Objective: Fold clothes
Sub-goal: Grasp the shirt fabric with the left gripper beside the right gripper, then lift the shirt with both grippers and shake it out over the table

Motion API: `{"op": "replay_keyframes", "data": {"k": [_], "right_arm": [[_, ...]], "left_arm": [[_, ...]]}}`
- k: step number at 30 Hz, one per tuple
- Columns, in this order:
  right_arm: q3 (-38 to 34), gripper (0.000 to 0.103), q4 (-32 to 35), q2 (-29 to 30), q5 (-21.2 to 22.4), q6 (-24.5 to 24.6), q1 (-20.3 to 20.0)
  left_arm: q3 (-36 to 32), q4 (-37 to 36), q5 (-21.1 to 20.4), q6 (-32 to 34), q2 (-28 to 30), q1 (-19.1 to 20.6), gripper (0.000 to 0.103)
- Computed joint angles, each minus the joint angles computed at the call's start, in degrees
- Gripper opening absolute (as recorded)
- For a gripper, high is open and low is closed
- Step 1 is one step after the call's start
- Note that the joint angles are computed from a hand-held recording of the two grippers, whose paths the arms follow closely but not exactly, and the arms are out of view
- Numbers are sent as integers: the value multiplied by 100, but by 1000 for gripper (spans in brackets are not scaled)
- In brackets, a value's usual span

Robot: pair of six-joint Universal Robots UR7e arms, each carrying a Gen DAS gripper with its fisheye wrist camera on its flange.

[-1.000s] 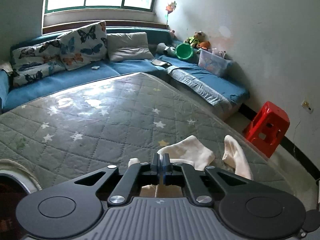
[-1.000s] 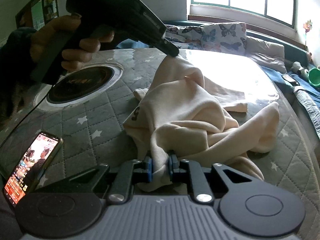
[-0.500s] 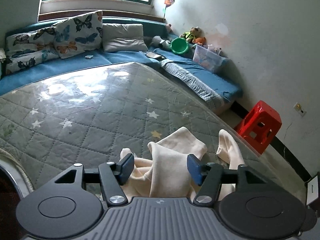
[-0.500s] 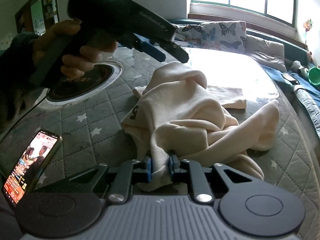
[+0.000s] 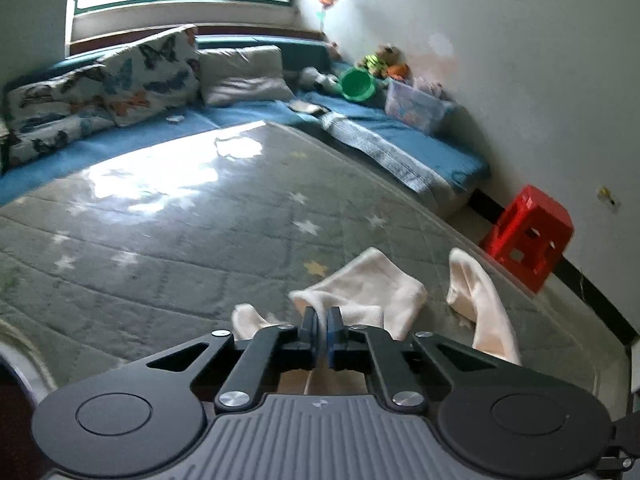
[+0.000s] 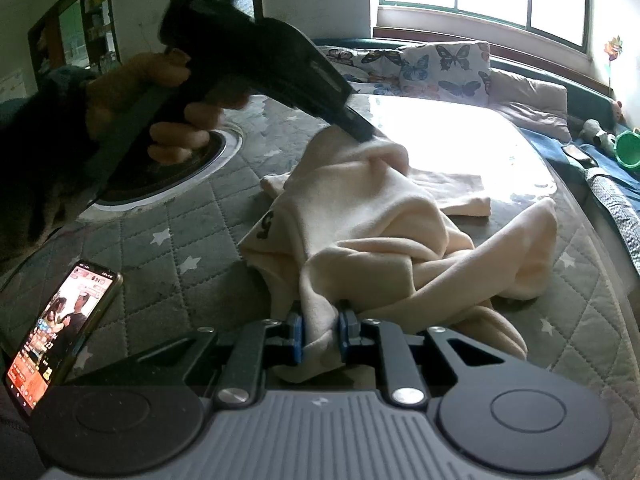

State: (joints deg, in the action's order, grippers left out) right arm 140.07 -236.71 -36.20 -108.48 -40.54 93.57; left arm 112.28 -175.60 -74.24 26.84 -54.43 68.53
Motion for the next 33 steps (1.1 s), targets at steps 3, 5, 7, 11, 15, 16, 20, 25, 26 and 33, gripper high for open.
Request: {"op": "replay_keyframes", "data": {"k": [3,5,7,11,15,16,20,25,26,33], "right_arm": [[7,15,-122,-3,13,9,15],[19,15,-207,-21,19,13,31],[31,14,-272,-59,37,26,39],[72,12,-377,-148,127,101,32],[152,12,-455,-317,261,196,66],[166,12,-461,-366,298,216,82],[136,12,-459,-525,336,176,184],[81,19,-169,-583,316,165,242],[101,26,-25,-593,330,173,227],[306,29,419,-641,253,314,123]], "left_arm": [[65,-243,154,-167,-126,8,4],[156,-426,182,-226,-265,26,4],[279,-631,164,-222,-436,52,4],[520,-867,186,-301,-878,109,4],[777,-1039,374,-349,-1326,138,3],[833,-1048,396,-345,-1438,149,3],[1095,-1135,560,-250,-1797,168,3],[1295,-1056,631,-213,-1973,259,3],[1325,-1041,689,-215,-1963,288,3],[1387,-925,1099,-273,-1864,558,3]]}}
